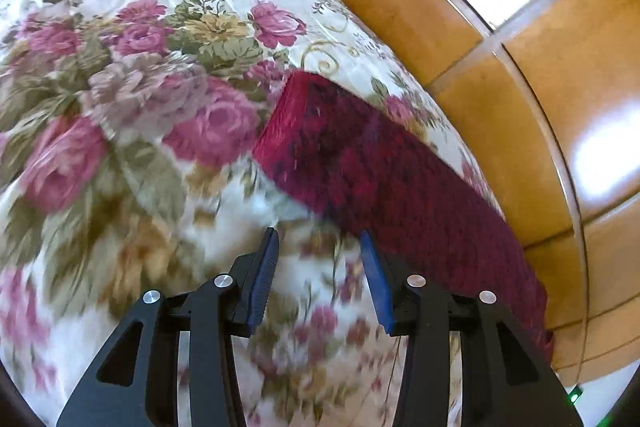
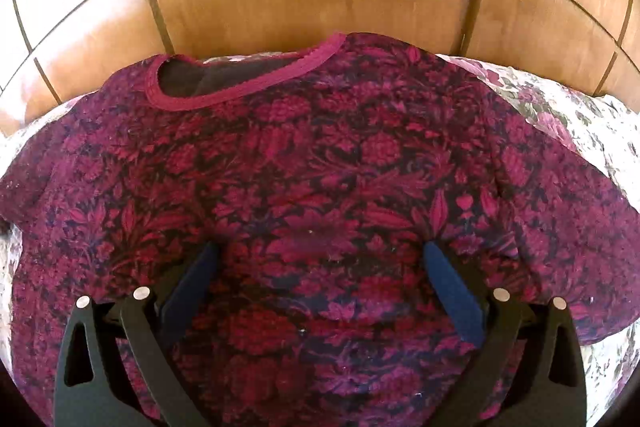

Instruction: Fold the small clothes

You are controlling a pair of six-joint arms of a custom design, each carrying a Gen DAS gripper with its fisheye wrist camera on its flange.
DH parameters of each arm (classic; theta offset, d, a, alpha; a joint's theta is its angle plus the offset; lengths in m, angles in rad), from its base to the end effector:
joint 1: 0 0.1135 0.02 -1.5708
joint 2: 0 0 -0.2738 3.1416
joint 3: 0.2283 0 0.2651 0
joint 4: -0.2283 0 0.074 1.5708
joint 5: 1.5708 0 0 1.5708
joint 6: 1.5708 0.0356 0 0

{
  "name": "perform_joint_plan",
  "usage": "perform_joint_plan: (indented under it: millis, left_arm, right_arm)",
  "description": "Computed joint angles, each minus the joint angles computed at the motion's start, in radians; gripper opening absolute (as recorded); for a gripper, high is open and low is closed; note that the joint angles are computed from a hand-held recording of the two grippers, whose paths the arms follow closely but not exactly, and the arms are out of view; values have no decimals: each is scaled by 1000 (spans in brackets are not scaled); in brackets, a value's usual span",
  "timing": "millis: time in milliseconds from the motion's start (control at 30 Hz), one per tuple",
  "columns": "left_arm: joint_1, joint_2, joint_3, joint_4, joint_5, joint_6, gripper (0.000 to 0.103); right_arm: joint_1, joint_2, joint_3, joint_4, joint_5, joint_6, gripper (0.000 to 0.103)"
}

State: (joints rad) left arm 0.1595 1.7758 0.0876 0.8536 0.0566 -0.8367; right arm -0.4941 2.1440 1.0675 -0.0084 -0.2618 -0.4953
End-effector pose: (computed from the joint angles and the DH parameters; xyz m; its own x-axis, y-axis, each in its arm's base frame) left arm 0.1767 0.0264 0.0369 -0.4003 -0.8152 -0.4187 -0.6243 0.5770 -0.5266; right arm 0.3516 -0.1789 0.0488 -0.8521 -0.0625 -0.5197 -0.0606 0.9979 -0.0206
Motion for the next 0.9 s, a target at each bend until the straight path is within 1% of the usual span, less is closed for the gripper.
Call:
perform_joint_plan:
  millis: [67,133,167,233,333,367,433,500,567,633,667,733,767,800,833,867,900]
  left_arm:
    - [23,11,49,-33,5,13,42]
    - [33,31,81,-42,-1,24,42]
    - [28,33,98,-60,-15,34,24]
    - [21,19,136,-128,-51,71,12]
    - [-4,-53,156,-218,-145,109,9]
    - [-5,-85,159,-246,-174,122,9]
    - [9,-104,183,-280,-220,164,9]
    - [13,-72,230,-300,-262,212,9]
    - [-23,-21,283,-350,-346,231,9]
    - [-45,37,321,-378,-392,242,9]
    - [-52,58,332,-382,-406,232,9]
    - [-61,68,339,-406,-415,175,12]
    - [-74,48,335,-429,-431,139,15]
    - [-105,-1,320,-465,-467,90,17]
    - [-132,-38,305,-477,-490,63,22]
    - [-166,-73,287,-476,-511,38,30]
    - [-205,-104,273,-474,-528,18,35]
  right_arm:
    - [4,-5,-9,12,13,-3,101]
    - [-2,-3,-5,12,6,-5,101]
    - [-6,-2,-2,13,6,-10,101]
    - [-10,3,4,20,18,-20,101]
    - [15,-6,-33,72,49,-13,101]
    - [20,-19,-53,84,54,-11,101]
    - [20,-16,-54,93,56,-11,101]
    - [27,-22,-67,107,63,-9,101]
    - [24,-23,-66,108,62,-11,101]
    - [20,-23,-65,106,60,-15,101]
    - [20,-25,-68,109,61,-16,101]
    - [20,-24,-70,117,63,-18,101]
    - [21,-22,-67,116,63,-17,101]
    - [22,-23,-70,122,66,-18,101]
    - [22,-26,-74,127,68,-20,101]
    - [23,-29,-80,134,72,-20,101]
    - [24,-30,-83,138,73,-21,101]
